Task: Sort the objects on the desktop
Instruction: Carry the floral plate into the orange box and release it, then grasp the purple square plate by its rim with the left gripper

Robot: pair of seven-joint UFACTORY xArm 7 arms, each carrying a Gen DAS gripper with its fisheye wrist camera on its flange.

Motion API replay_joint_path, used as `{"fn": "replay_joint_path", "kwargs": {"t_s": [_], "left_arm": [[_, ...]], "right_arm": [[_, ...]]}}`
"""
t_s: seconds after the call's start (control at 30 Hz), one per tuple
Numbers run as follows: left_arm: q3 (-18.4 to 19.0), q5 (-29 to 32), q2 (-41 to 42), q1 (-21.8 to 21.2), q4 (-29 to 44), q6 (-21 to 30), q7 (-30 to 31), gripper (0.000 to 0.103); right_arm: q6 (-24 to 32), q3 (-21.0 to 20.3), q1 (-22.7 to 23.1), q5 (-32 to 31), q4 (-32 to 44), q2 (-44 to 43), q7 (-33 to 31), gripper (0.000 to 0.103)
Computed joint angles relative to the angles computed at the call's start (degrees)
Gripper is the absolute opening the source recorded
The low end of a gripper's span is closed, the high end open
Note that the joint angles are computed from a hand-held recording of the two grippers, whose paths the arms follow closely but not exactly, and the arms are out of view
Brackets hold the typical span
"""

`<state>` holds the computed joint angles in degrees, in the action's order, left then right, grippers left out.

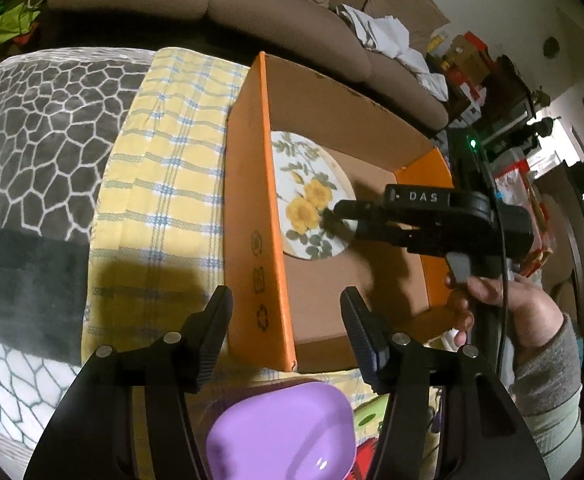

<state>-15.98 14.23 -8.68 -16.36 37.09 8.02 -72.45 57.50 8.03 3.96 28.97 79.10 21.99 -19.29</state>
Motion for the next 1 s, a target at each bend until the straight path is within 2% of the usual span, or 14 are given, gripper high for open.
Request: {"fn": "replay_joint_path", "kwargs": {"t_s": [0.07,0.13,0.2,0.23,0.3,0.33,0.4,0.53,0.57,0.8,0.93,1.0], "left_arm": [[-1.32,2.53,-0.90,0.78,0.39,2.70,-1.48,0.058],[-2.46,4.79,-2.32,1.11,0.11,4.82,-3.57,0.064],[-3.30,5.92,-3.39,1.06,-0.35,5.70,-5.50,0.076],[-4.01,6.52,-4.01,1.03,-0.27,6.86,-6.81,0.079],[-5.32,7.83,-4.92,0.75,0.63,9.83,-9.07,0.084],[-5.52,8.15,-5.24,0.31,1.07,10.73,-9.57,0.084],[-6.27,9.04,-5.84,-0.39,2.35,12.84,-11.15,0.090],[-8.57,12.10,-7.11,-1.40,5.86,19.64,-16.00,0.098],[-8.86,12.38,-7.27,-2.06,6.80,21.75,-16.62,0.103],[-10.71,13.53,-8.90,-7.20,10.36,33.03,-20.09,0.103],[-11.78,11.09,-12.30,-10.36,7.50,36.92,-23.10,0.103],[-12.94,9.91,-13.23,-11.63,6.27,40.23,-24.42,0.103]], "right_arm": [[-1.04,-0.32,0.42,-1.50,-1.34,-1.50,-0.30,0.048],[-1.77,-0.31,0.51,-2.75,-2.91,-3.76,-2.58,0.048],[-2.36,-0.37,0.28,-2.66,-5.23,-7.39,-5.96,0.048],[-2.81,-0.46,0.11,-2.33,-6.48,-9.28,-8.23,0.052],[-4.67,-0.90,0.50,-2.00,-10.16,-13.56,-10.98,0.077],[-5.74,-1.33,0.59,-1.86,-12.37,-16.15,-12.89,0.095],[-6.85,-2.86,0.41,-1.52,-16.55,-20.93,-16.92,0.102],[-9.28,-5.76,0.64,-4.51,-23.67,-30.54,-20.88,0.103],[-8.92,-6.76,0.59,-4.76,-24.88,-32.62,-21.74,0.103],[-5.74,-12.10,1.09,-2.44,-31.57,-42.81,-25.96,0.103],[-0.51,-16.07,0.82,0.33,-35.99,-49.56,-30.08,0.103],[0.24,-16.99,0.60,0.81,-38.67,-52.90,-31.69,0.103]]}}
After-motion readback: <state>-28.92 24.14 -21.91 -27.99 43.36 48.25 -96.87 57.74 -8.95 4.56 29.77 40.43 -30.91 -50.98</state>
